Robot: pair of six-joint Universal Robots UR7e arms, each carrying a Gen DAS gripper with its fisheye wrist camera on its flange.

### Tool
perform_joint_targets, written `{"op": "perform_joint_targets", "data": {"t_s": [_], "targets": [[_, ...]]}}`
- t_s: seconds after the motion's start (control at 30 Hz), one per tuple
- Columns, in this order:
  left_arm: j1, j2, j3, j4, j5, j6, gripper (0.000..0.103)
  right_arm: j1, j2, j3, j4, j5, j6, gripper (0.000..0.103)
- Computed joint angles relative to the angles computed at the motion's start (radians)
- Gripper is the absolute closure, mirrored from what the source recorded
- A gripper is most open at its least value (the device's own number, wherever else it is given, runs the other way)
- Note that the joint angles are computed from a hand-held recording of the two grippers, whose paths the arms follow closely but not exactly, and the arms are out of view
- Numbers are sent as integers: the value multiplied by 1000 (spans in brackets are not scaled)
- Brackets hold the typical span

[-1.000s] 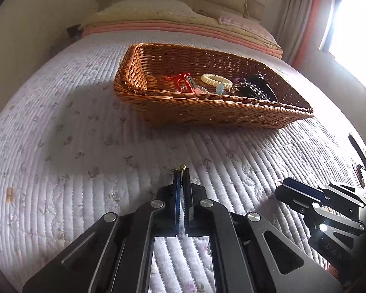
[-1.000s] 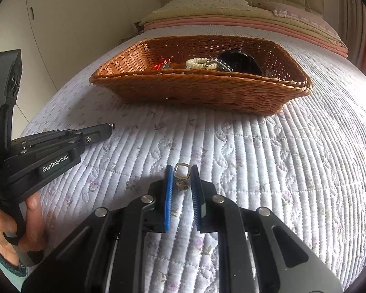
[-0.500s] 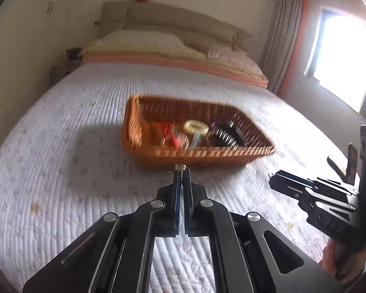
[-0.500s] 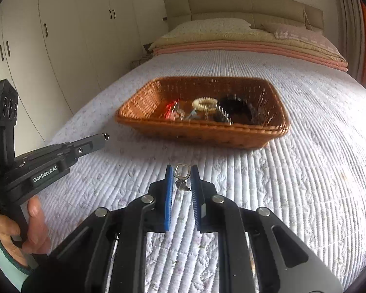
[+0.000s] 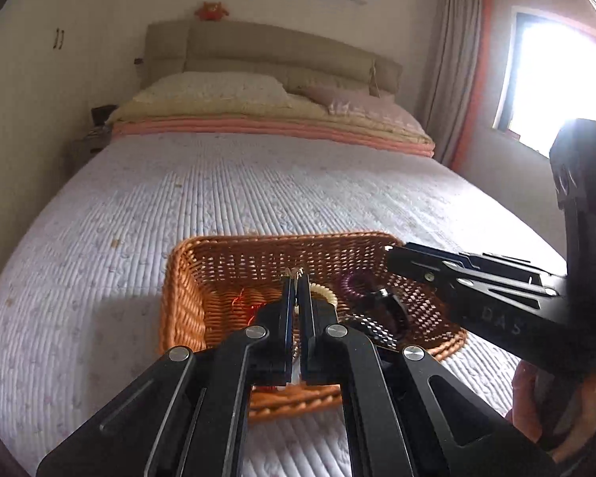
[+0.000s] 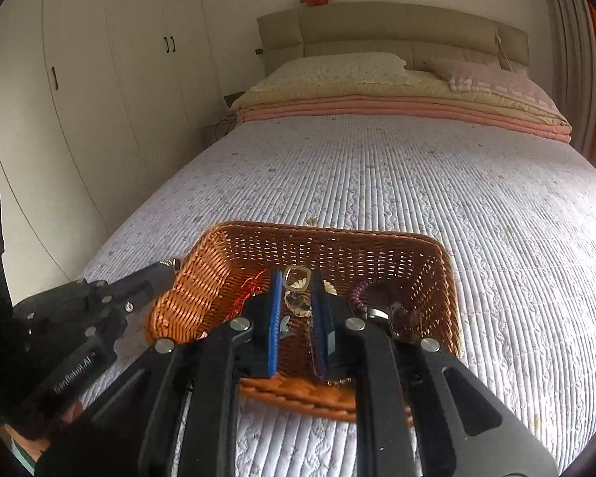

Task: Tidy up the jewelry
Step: 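Lower both held rings into the wicker basket and open both tools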

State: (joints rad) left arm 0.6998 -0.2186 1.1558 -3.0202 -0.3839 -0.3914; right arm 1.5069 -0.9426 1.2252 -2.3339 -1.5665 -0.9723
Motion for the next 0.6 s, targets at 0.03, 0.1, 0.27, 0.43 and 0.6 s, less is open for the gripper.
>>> {"op": "perform_joint_targets", "data": {"t_s": [0.03,0.1,0.27,0.43,0.6], "targets": [[13,5,-9,12,-12,-12,103,6,23,-22,3,-29,2,91],[32,7,-2,2,-30,-23,103,14,62,-50,-9,-75,6,91],[70,7,6,10,-79,-55,103,15,151,-152,56,-127,38,91],[92,12,-10,114,-98,-110,103,27,233,-266,167,-193,66,91],[97,16,-14,148,-91,-129,103,27,279,-343,243,-219,111,90]]}}
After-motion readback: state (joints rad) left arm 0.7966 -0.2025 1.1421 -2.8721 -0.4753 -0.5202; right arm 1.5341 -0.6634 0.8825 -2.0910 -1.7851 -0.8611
